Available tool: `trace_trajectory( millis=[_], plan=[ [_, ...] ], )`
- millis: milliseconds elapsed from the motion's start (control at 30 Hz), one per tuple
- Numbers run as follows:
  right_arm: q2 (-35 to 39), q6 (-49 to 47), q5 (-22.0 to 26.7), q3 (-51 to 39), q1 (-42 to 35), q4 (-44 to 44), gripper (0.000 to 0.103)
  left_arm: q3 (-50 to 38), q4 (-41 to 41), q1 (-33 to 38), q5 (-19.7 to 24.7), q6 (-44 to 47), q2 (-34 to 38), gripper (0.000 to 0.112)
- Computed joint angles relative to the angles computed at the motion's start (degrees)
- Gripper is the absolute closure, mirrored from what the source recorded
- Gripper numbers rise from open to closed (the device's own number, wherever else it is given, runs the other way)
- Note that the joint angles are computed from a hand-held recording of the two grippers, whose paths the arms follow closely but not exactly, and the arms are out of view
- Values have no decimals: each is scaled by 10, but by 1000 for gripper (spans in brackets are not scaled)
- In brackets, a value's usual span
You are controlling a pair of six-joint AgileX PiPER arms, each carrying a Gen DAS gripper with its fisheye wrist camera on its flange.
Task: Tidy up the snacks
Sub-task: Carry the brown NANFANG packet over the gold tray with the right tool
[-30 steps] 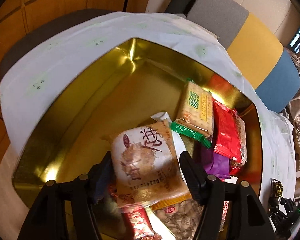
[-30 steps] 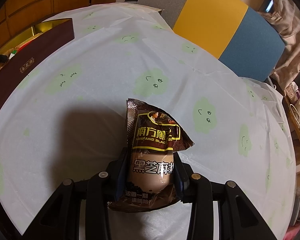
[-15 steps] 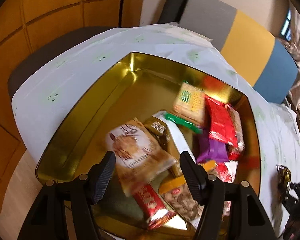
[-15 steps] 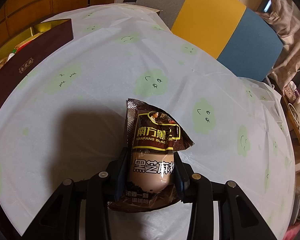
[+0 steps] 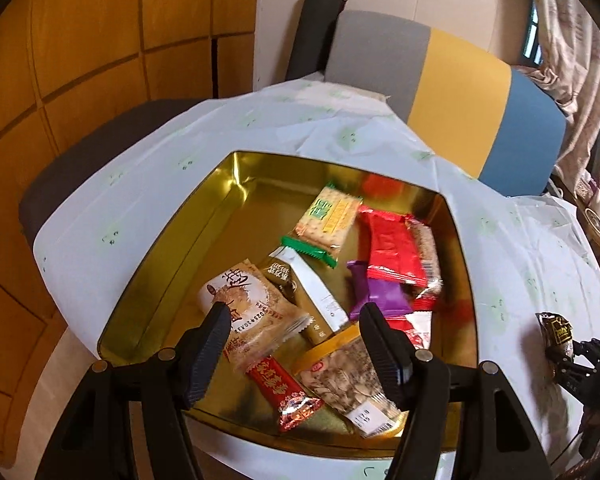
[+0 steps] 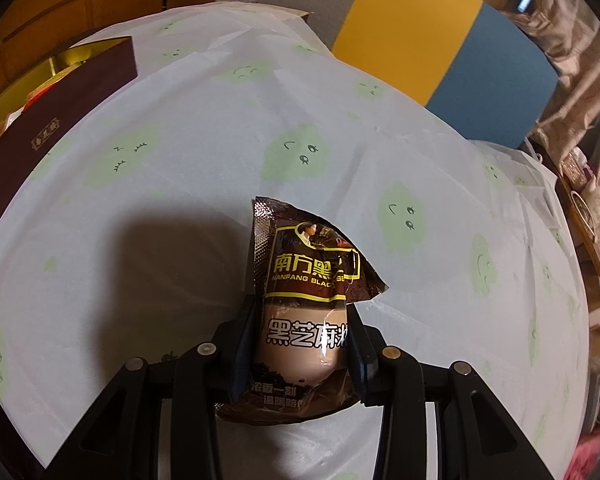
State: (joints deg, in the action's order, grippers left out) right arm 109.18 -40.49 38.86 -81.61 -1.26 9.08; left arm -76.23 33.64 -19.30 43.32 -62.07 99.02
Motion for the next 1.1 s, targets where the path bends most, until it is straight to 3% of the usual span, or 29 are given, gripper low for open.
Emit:
trace_trajectory(
  millis=[233, 400, 733, 1100],
  plan=[
    [2, 102, -12, -3, 20, -53, 63, 20, 8, -9, -6, -10, -23, 45],
    [19, 163, 6, -31, 26, -64, 63, 42, 13, -9, -11, -16, -36, 45],
    [62, 183, 66, -109, 18, -26, 64, 70, 25, -2, -16, -32, -55, 45],
    [84, 126, 155, -180, 30, 82, 65, 82, 28, 4, -18, -40, -59, 45]
  ],
)
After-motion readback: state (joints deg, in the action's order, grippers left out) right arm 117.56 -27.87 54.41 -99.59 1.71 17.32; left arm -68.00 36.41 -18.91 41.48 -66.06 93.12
